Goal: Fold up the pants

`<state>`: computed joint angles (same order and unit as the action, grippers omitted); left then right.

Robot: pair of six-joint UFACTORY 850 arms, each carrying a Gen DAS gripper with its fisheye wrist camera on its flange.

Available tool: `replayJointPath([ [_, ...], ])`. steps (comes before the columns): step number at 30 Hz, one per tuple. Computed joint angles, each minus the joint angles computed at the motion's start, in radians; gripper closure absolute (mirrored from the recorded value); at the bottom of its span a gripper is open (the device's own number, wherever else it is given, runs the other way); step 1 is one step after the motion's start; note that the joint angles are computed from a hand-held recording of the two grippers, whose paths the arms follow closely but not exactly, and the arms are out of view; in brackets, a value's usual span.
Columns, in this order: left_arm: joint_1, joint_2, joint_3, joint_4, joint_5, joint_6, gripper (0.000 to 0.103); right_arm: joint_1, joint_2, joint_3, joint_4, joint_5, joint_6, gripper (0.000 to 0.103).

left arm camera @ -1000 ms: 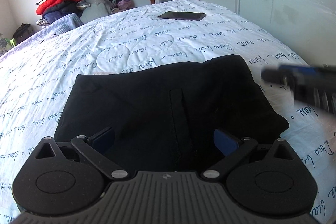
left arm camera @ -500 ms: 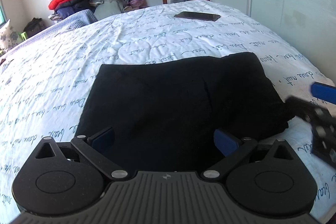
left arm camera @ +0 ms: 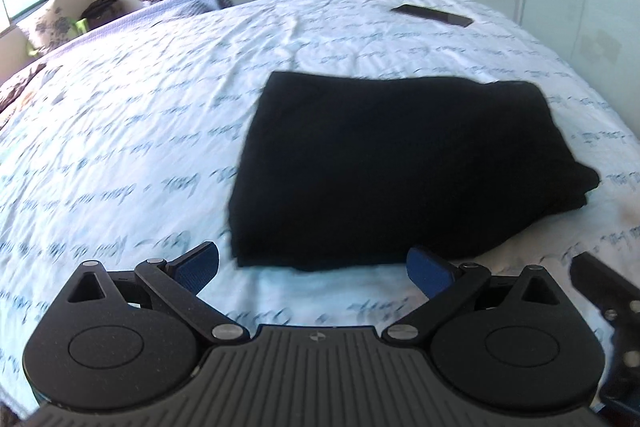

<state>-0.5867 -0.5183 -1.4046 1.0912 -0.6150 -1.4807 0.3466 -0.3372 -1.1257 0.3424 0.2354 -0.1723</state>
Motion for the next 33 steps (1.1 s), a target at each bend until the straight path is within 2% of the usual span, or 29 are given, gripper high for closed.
replayJointPath([
  [6, 0.005, 0.038, 0.059, -0.039, 0.002, -0.008, 0.001, 0.035, 0.019, 0.024, 0.157, 0.005, -0.174, 0.009],
  [12, -0.004, 0.068, 0.103, -0.034, 0.007, -0.033, 0.001, 0.044, 0.047, 0.048, 0.138, 0.002, -0.168, 0.007],
  [15, -0.01, 0.079, 0.122, -0.038, 0.009, -0.045, 0.001, 0.039, 0.06, 0.058, 0.056, -0.018, -0.094, 0.006],
  [19, -0.025, 0.088, 0.138, -0.03, -0.008, -0.07, 0.001, 0.049, 0.081, 0.085, 0.176, 0.015, -0.201, 0.006],
  [23, -0.037, 0.098, 0.151, -0.004, -0.024, -0.1, 0.001, 0.048, 0.099, 0.111, 0.125, 0.038, -0.185, 0.006],
  [29, -0.046, 0.092, 0.149, 0.021, -0.04, -0.108, 0.001, 0.054, 0.093, 0.106, 0.271, 0.044, -0.336, 0.006],
  [33, -0.043, 0.09, 0.148, 0.023, -0.037, -0.115, 0.001, 0.038, 0.087, 0.096, 0.161, 0.011, -0.205, 0.006],
])
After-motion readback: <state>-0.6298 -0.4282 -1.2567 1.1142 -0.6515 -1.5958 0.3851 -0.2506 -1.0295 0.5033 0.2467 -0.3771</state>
